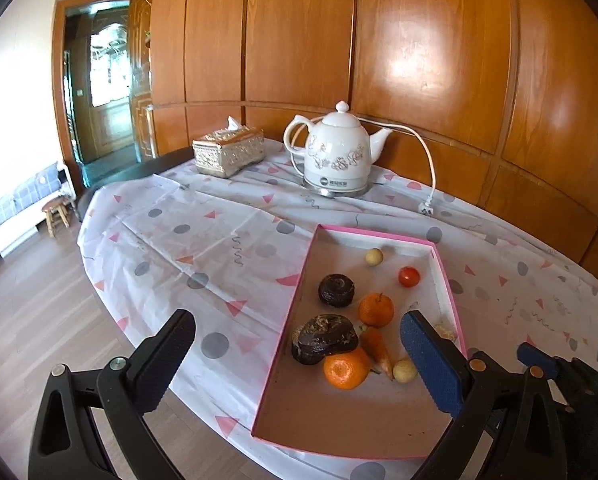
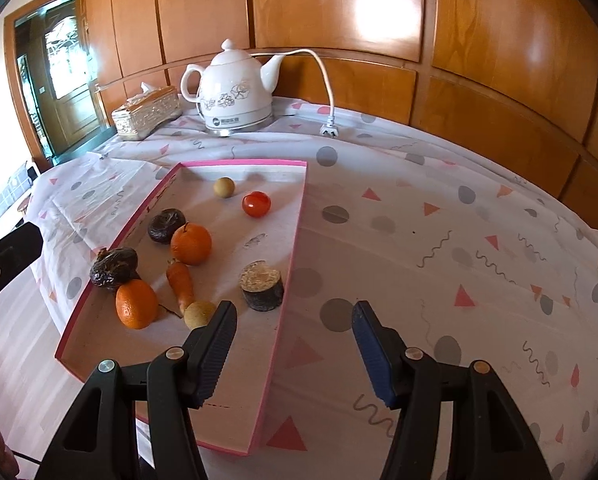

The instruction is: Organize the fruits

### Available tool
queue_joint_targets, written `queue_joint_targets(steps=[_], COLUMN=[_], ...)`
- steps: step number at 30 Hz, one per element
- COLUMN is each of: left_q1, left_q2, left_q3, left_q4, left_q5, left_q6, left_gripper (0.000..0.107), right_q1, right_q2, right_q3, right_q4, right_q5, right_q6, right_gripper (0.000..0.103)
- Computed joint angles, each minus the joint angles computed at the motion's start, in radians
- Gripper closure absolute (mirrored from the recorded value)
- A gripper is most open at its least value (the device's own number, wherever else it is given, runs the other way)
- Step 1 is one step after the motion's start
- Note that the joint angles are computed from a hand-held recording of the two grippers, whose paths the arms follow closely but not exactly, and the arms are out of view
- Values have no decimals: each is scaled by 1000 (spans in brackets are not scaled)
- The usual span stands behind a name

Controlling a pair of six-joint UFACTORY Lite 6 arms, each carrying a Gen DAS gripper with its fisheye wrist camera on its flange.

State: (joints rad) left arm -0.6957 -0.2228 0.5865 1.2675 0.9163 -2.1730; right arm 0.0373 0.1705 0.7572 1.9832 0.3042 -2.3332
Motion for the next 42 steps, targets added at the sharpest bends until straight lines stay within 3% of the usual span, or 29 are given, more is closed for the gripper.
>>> queue_joint_targets(steps=[4, 10, 42], left_q1=[-37, -47, -30], left_q2=[40, 43, 51], left_q3=[27, 27, 25], left_q4=[-14, -11, -9], left_q5=[55, 55, -5], left_q6=[11, 6, 2], left_gripper=[4, 4, 4], right_q1=[-4, -1, 6], right_q2=[-15, -21, -19], right_q3=[-15, -24, -42], right_q4=[40, 55, 123], right_q5=[6, 11, 20], right_q6=[-47, -66, -129], right_gripper=[42, 42, 42])
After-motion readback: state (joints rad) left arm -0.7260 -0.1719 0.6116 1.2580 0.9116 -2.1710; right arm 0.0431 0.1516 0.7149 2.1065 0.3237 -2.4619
